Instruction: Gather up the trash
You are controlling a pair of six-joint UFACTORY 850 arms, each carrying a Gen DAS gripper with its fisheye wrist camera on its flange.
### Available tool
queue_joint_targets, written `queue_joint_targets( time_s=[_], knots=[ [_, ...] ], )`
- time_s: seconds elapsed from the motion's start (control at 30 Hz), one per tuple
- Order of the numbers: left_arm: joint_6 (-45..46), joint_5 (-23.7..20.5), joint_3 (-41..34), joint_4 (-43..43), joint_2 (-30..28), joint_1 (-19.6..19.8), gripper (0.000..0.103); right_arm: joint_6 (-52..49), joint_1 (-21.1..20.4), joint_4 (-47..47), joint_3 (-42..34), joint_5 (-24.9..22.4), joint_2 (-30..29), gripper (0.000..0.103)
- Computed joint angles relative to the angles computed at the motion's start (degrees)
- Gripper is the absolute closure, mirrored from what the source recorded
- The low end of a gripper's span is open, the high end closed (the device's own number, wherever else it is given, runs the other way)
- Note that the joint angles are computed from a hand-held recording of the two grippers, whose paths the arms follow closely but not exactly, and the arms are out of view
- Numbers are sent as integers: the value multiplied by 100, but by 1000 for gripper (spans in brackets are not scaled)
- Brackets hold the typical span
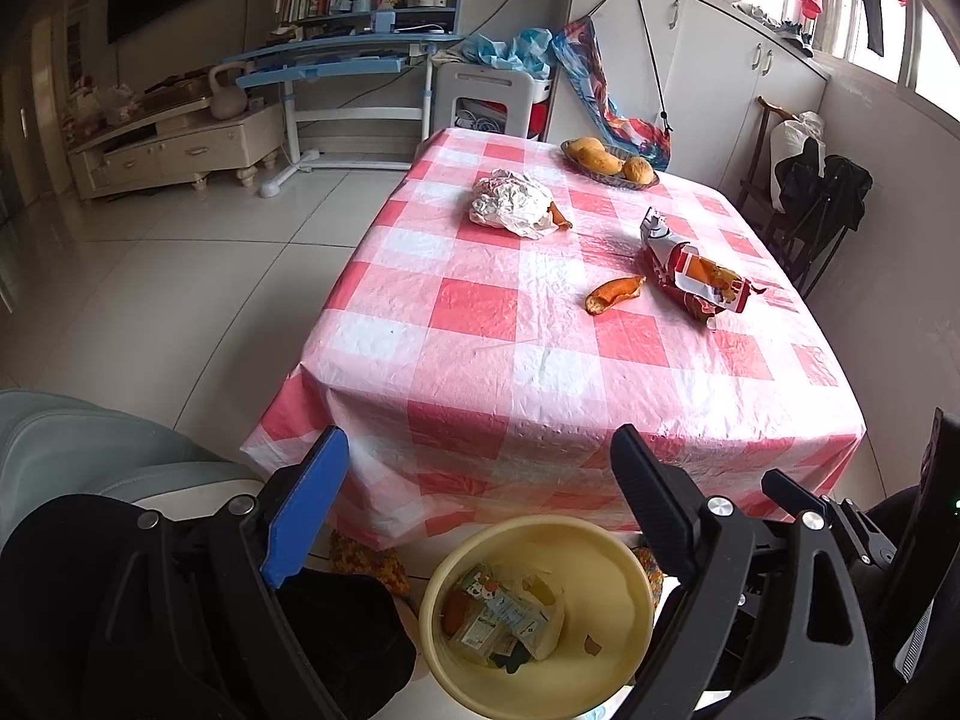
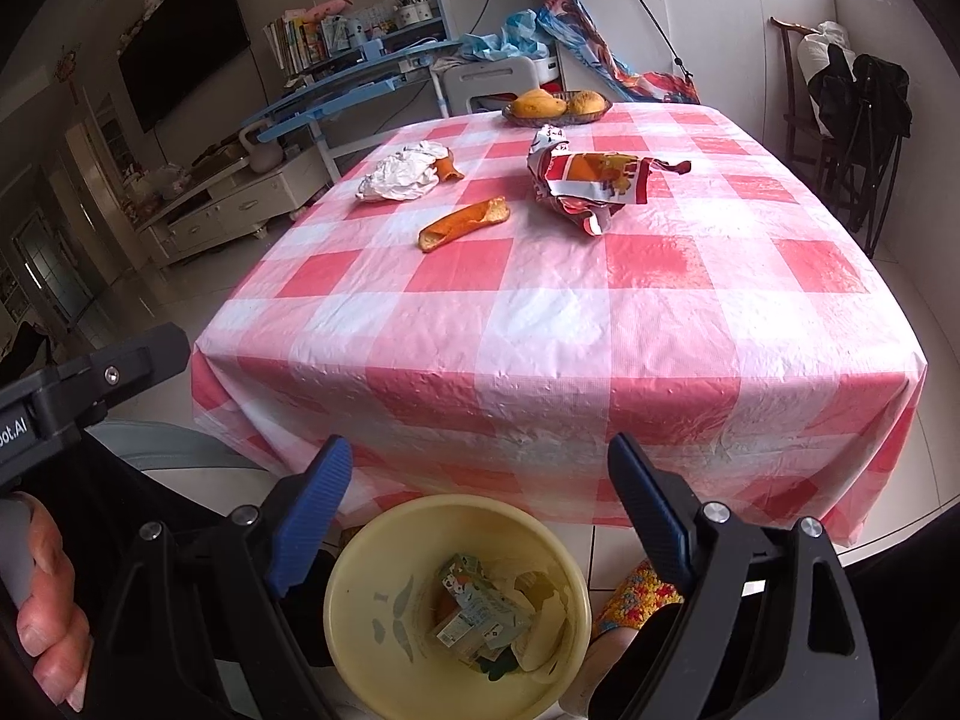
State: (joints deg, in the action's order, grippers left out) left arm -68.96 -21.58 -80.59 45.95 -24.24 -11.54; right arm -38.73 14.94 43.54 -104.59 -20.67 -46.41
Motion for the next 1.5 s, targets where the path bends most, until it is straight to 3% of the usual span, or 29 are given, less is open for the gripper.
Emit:
queue_joint_targets(
  time_s=[1.5],
  knots=[
    [-1, -39, -73, 17, -63, -29, 15, 105, 100, -130, -36, 33, -25, 19]
  ],
)
